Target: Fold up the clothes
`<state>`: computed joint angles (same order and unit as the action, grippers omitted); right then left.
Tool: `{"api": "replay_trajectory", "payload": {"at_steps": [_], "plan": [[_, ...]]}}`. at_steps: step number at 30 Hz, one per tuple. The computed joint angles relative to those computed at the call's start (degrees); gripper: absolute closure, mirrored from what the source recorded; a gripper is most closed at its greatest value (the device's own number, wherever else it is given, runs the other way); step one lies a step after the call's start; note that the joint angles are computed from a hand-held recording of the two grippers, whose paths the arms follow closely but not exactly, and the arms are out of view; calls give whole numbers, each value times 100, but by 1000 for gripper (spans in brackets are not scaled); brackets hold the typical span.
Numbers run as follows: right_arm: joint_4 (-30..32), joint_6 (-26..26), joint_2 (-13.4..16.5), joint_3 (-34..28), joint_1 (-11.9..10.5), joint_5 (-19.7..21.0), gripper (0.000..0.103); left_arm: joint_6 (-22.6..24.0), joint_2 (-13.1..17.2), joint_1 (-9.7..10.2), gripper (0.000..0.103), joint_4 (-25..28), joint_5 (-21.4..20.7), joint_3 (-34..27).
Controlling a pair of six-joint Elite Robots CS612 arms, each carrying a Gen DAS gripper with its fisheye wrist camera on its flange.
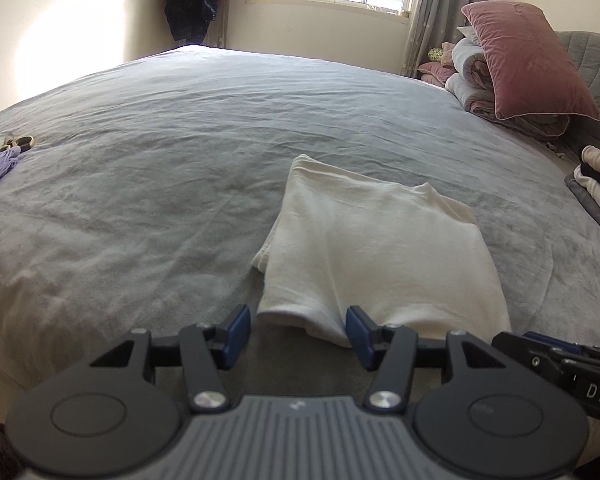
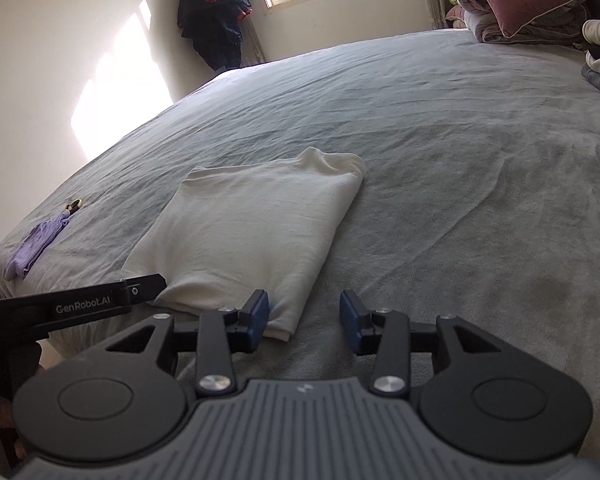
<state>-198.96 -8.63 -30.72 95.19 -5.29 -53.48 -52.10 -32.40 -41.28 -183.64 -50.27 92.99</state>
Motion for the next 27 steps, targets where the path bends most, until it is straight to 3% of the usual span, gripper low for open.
{"api": "replay_trajectory", "payload": {"at_steps": [2, 4, 5, 10, 15, 22, 27], "plan": [[38, -23, -9, 11, -18, 37, 57, 27, -15, -13, 37, 3, -63, 15], [77, -35, -22, 19, -38, 70, 53, 328, -9, -13, 19, -121, -236, 20], [90, -35, -24, 22, -51, 91, 52, 473, -7, -13, 17, -176, -323, 21], [111, 144, -42, 30, -122, 161, 45, 556, -52, -12, 11, -170, -493, 51], [-31, 774, -25, -27, -223, 230, 42, 381, -138, 32, 7, -347, -726, 112], [-80, 1902, 131, -232, -428, 867, 41, 699, -227, 75, 6, -545, -621, 109], [-24, 2525, 288, -423, -500, 1284, 41, 644, -185, 290, 5, -720, -1227, 17]]}}
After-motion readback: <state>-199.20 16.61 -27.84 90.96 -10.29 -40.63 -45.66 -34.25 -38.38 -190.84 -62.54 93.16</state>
